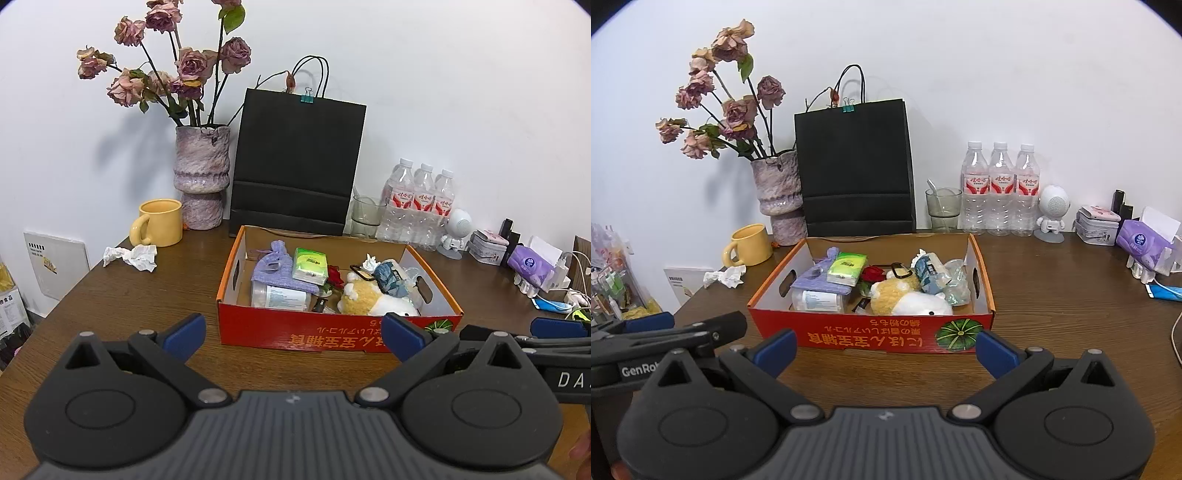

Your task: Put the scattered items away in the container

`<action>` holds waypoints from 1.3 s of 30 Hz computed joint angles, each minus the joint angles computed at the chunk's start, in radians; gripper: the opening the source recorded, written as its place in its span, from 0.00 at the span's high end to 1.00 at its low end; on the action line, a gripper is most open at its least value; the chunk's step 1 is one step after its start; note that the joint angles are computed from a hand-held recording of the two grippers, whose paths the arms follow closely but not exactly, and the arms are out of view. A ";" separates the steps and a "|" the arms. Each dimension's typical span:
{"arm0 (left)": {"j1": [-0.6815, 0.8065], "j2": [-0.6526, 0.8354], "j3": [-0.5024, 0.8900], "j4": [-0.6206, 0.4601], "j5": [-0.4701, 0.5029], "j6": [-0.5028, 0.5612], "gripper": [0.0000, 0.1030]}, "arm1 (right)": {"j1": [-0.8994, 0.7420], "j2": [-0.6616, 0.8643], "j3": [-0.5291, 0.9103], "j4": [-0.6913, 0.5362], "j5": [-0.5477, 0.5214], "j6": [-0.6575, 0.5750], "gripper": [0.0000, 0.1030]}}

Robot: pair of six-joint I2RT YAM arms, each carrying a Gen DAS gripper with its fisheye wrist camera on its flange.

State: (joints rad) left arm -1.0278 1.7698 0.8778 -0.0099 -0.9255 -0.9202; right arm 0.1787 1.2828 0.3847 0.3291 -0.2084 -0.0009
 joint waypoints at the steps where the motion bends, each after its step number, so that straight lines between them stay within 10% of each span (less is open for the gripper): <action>1: -0.002 0.001 0.001 -0.001 -0.002 0.000 0.00 | 0.000 0.000 0.000 0.000 0.000 0.000 0.00; 39: 0.005 0.008 -0.002 0.011 0.001 0.014 0.00 | -0.011 0.017 -0.012 0.023 -0.008 0.000 0.00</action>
State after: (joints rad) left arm -1.0232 1.7779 0.8759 0.0013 -0.9244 -0.9065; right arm 0.1679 1.3002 0.3722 0.3525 -0.2167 -0.0006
